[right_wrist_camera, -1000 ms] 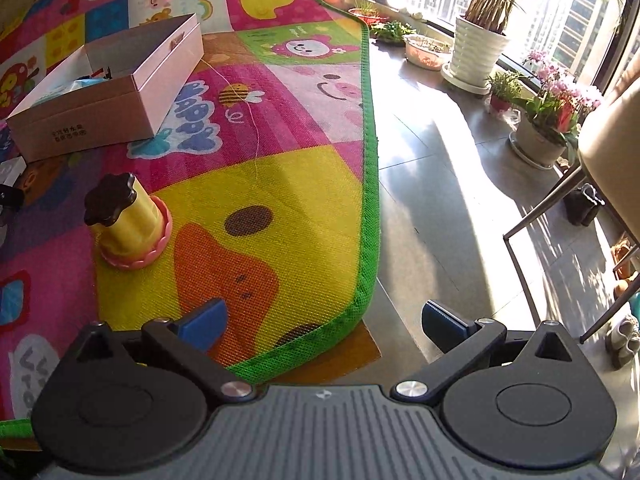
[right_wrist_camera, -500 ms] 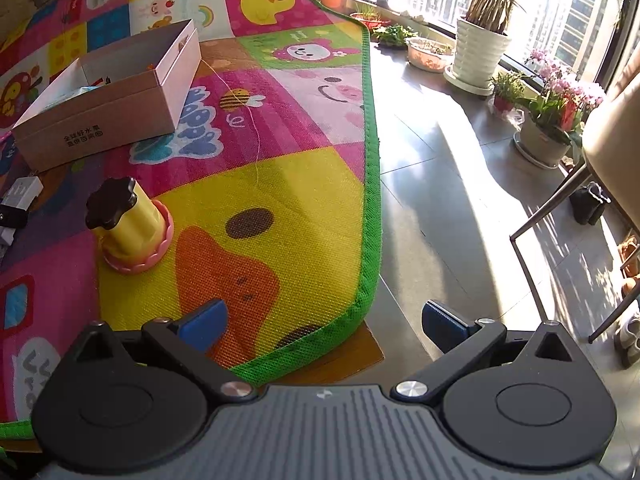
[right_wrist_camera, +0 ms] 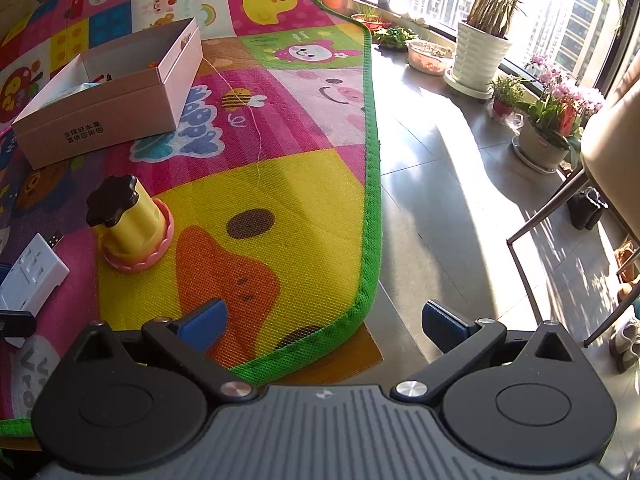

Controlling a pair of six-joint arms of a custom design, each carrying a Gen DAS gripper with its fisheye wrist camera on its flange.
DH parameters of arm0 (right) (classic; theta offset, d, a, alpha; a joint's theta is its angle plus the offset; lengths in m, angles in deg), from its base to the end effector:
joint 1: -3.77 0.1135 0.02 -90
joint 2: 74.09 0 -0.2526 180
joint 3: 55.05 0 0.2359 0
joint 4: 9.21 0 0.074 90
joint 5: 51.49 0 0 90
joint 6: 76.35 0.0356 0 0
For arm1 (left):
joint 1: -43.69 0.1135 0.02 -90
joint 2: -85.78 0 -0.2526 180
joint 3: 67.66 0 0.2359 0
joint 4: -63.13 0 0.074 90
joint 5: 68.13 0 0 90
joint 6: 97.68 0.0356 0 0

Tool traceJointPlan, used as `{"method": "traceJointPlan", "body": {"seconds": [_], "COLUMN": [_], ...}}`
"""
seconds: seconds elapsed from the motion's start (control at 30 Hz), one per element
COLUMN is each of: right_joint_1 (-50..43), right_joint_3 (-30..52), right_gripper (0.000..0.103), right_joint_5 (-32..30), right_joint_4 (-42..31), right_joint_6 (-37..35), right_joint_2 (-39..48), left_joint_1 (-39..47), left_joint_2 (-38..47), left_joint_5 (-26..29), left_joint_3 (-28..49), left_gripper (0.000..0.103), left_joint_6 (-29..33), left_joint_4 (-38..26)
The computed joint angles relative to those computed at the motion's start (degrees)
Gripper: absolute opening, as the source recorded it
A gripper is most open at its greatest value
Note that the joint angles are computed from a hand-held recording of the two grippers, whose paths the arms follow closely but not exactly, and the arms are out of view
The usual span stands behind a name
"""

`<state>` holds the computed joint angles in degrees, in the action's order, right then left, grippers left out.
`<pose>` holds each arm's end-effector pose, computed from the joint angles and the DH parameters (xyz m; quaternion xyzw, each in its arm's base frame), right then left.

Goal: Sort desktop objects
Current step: 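Reach the left tool to the white power strip and grasp it, then lift the power strip with the left tool while the right tool grasps the yellow jar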

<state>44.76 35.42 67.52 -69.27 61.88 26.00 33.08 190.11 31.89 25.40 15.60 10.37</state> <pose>0.2629 0.2056 0.2242 0.1043 0.9483 -0.0556 0.2947 0.3543 -0.0727 0.2141 0.3017 0.9228 -0.0599 0.2319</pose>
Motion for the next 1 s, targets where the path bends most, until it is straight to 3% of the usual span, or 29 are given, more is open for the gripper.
{"method": "traceJointPlan", "body": {"seconds": [0.37,0.5,0.63,1.0], "right_joint_1": [-0.18,-0.2,-0.24,-0.64], "right_joint_3": [-0.04,-0.13,-0.21,-1.01], "right_gripper": [0.103,0.103,0.103,0.103], "right_joint_5": [-0.15,-0.16,-0.22,-0.65], "right_joint_4": [0.32,0.42,0.47,1.78], "right_joint_6": [0.06,-0.01,-0.28,-1.25], "right_joint_2": [-0.05,-0.15,-0.21,-0.58], "left_joint_1": [3.57,4.24,2.27,-2.25], "left_joint_2": [2.1,3.41,4.77,12.93], "left_joint_5": [-8.72,-6.89,-3.31,-7.69], "left_joint_3": [1.19,4.07,6.54,15.33], "left_gripper": [0.077,0.078,0.088,0.091], "left_joint_6": [0.41,-0.81,-1.89,-8.36], "left_joint_4": [4.76,1.05,-2.87,-2.6]}}
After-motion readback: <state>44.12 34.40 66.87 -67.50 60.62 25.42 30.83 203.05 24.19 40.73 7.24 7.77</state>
